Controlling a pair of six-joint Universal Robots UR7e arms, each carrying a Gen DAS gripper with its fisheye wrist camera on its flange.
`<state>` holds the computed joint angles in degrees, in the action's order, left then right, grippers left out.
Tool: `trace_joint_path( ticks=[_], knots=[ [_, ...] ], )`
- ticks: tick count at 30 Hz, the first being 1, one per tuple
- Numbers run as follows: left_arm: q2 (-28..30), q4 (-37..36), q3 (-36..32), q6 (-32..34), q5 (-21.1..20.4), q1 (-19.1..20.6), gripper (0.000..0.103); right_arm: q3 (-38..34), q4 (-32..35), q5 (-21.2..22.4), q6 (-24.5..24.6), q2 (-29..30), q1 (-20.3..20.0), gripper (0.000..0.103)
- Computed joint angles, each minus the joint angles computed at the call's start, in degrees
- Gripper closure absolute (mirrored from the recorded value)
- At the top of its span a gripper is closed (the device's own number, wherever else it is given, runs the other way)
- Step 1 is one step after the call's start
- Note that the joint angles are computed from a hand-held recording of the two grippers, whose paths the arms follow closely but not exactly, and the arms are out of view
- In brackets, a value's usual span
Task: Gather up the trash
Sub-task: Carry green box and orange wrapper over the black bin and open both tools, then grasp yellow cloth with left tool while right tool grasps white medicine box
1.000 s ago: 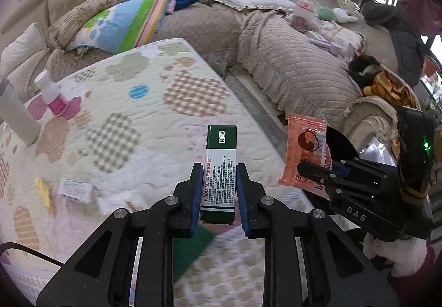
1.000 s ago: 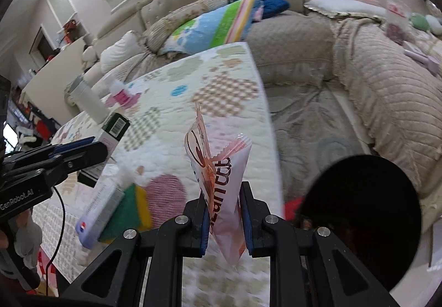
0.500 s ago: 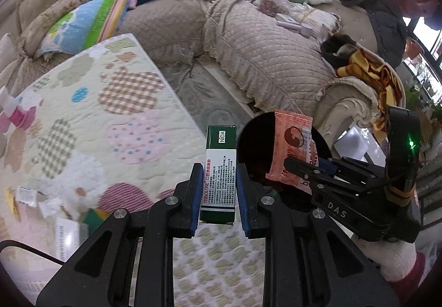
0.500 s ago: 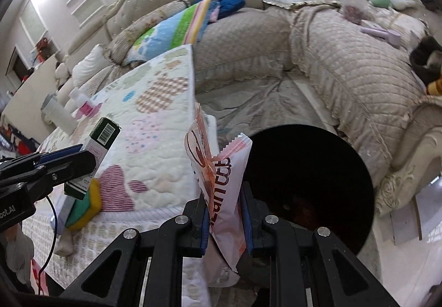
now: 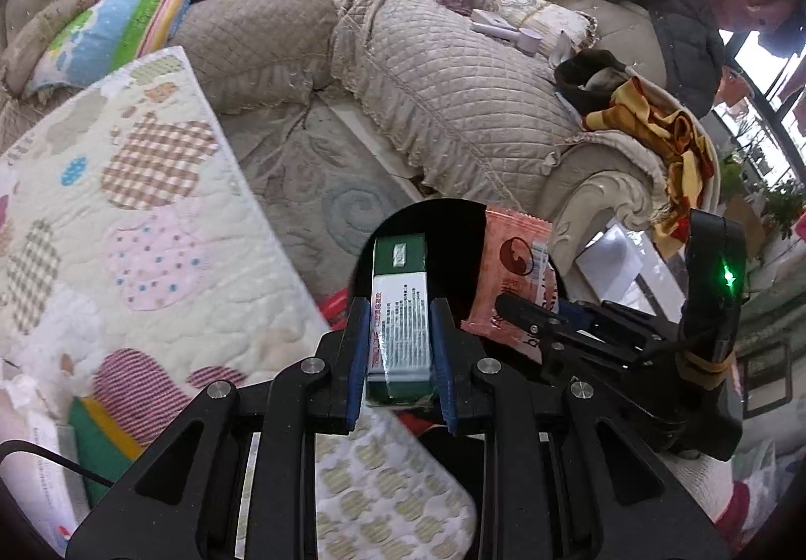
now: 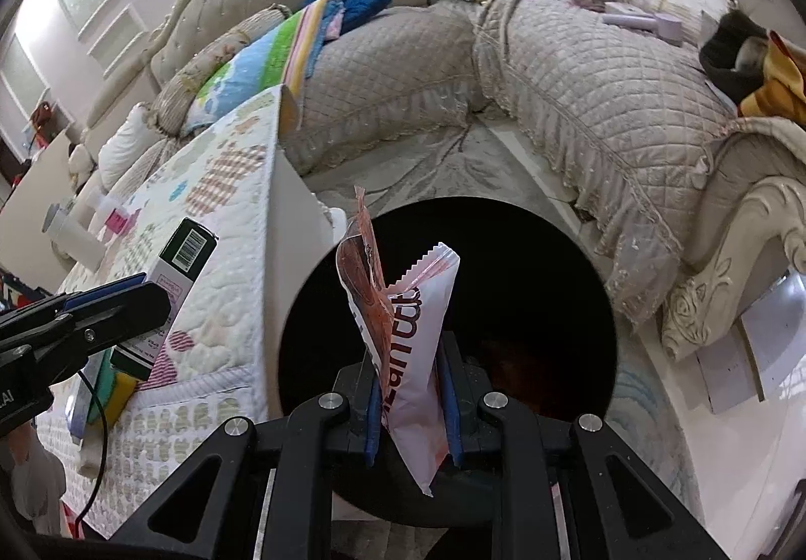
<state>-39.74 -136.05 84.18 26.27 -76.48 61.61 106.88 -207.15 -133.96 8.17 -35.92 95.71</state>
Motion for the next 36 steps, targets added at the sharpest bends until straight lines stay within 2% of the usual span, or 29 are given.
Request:
trace_joint_path(
  ticks=[3,4,6,7,15,25,31,36],
  knots=[
    [0.5,1.4,-0.7,-0.5,-1.6,0.1,0.079,0.7,-0.1,0.1,1.3,-0.6,-0.6,0.084],
    [0.7,2.1,-1.2,-0.5,-2.3,0.2,0.072,1.0,-0.5,0.0,1.6,-0.7,-0.7,0.082],
    [0.7,2.3,-1.4,-0.9,-2.6,0.3,0.063,1.5,-1.3,-0.1,2.3,-1.0,-1.0,0.060],
    [0.6,2.2,-1.4,-0.9,-2.6,0.4,0.063,1.7,-1.7,0.1,2.4,-1.0,-1.1,0.058],
    [-1.8,-1.1,1.2,0.1,0.5,0.1,0.063,1.0,-0.1,0.7,2.8,-0.6,-0.7,0.058],
    [-5.8,-4.4,2.7,1.5,4.5,1.9,0.063,-5.3,4.8,1.7,0.3,2.7,2.4,0.058],
    [-6.8,-4.0,-0.1,0.8,7.3,4.5,0.063,-11.1,10.0,2.8,-1.8,5.7,4.1,0.058],
    [-7.0,-3.4,-4.2,0.6,9.9,7.2,0.063,-17.3,15.3,5.4,-3.5,8.7,5.2,0.058]
  ],
)
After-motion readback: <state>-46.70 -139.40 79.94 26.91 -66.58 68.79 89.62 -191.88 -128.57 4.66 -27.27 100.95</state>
